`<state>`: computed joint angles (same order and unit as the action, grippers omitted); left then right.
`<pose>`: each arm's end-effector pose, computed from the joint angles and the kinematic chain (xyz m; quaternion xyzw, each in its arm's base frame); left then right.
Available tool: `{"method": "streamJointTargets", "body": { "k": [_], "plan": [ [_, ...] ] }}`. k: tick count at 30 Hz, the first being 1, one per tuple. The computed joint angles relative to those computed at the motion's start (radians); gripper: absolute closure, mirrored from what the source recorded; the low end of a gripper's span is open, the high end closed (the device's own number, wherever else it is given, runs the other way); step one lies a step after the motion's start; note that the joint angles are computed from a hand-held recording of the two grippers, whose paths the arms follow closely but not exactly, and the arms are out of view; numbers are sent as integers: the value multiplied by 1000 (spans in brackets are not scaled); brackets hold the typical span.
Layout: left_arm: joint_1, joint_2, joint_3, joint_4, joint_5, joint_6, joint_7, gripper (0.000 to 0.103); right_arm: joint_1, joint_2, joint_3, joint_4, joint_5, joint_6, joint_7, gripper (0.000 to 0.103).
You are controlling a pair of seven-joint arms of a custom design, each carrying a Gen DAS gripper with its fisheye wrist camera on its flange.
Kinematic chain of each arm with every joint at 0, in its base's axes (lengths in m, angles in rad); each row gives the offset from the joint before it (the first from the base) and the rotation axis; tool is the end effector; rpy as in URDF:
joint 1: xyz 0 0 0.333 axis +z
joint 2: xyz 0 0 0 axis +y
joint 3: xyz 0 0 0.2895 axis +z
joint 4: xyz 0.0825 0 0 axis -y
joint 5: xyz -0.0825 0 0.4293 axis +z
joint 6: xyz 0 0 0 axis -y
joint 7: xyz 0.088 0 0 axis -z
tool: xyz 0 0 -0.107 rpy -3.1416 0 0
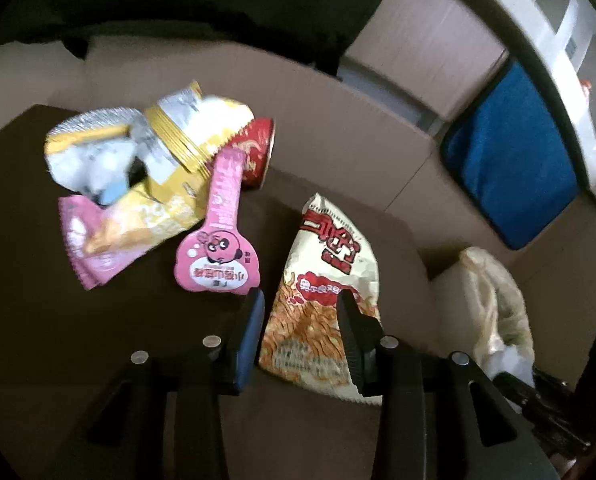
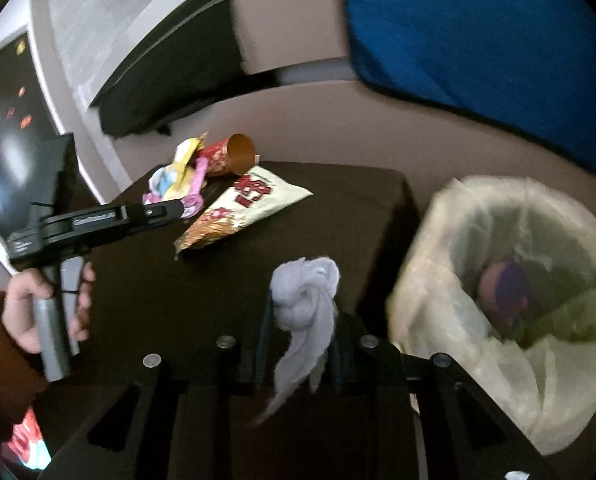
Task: Collect trash
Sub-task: 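Grasp the white tissue with the right tool while the left tool grasps the red-white chip bag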
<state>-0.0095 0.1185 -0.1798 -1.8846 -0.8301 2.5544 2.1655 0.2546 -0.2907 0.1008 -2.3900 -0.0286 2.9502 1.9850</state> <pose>0.6600 -0.1124 0.4576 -0.5810 0.7083 -0.3997 0.0328 0.5115 0.1941 0.4835 -0.6363 0.6520 -0.1811 0.3705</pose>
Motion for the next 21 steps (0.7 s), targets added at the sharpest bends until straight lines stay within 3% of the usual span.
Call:
{"method": "streamJointTargets", "body": {
  "k": [10,14,21],
  "plan": [
    [-45,34,-18,8,222,58,-117,63,13,-25,-20,-48,45,12,-11,79],
    [-45,22,-22,-9,233,72,-154,64,12,-22,-15,-53,51,23,-9,79],
    [-60,-42,-30,-86,176,103,-99,83,26,-35,-23,-68,72,15,-23,79]
  ]
}}
